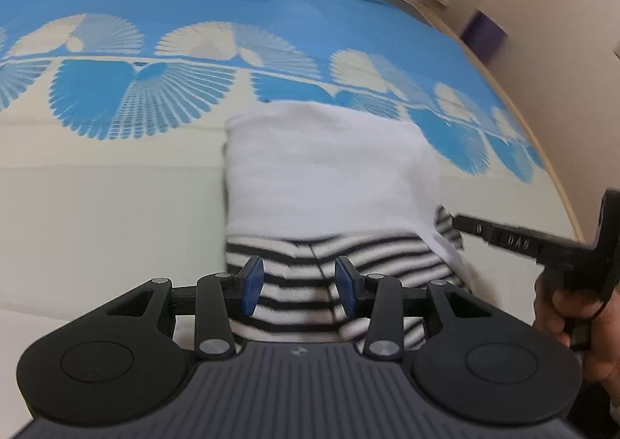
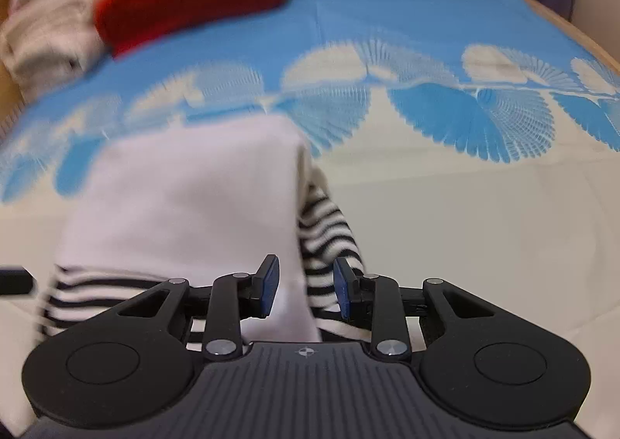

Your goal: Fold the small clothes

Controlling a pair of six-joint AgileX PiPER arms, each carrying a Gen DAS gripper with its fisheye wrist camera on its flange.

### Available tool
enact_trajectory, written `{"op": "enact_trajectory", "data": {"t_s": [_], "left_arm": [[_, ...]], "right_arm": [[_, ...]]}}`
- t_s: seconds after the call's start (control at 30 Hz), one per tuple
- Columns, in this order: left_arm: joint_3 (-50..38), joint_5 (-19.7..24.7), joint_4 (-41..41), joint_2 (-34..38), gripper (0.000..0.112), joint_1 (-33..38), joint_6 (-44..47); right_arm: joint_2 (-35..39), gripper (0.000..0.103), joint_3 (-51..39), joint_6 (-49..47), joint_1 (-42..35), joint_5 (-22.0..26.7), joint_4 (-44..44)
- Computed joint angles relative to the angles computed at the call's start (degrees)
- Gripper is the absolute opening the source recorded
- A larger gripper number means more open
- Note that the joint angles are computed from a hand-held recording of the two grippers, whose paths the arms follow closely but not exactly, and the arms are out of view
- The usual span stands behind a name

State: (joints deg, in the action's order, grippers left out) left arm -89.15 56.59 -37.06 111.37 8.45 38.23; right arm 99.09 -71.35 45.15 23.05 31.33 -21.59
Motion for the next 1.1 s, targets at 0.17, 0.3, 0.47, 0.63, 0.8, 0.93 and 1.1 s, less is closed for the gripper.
{"op": "enact_trajectory", "data": {"t_s": [0.17,0.3,0.47,0.63,0.8,0.93,1.1], "left_arm": [[2.8,-1.4,16.2,1.3,0.052,-5.3,-4.5],[8.3,-6.3,17.0,-2.9,0.057,-5.3,-4.3],[19.4,-20.5,16.7,-14.7,0.088,-2.5,-2.6],[26.2,-23.8,19.8,-26.4,0.09,-1.4,-4.0],[35.2,-20.0,17.2,-39.6,0.103,-1.8,-8.6],[44.2,-22.4,23.7,-46.2,0.103,-8.7,-22.9],[47.2,-23.7,35.0,-47.8,0.102,-18.3,-37.2]], "right_arm": [[3.9,0.042,-2.1,-16.6,0.9,8.7,11.8],[2.8,0.047,-2.2,-8.9,4.7,15.2,0.4],[-11.3,0.053,5.4,6.3,9.2,13.9,-9.3],[-21.5,0.07,12.4,22.4,17.4,15.9,-19.1],[-26.2,0.079,16.6,33.8,28.2,21.8,-24.2],[-26.6,0.082,17.3,37.7,35.9,28.1,-25.5],[-26.1,0.082,17.3,38.5,40.1,31.4,-25.9]]}}
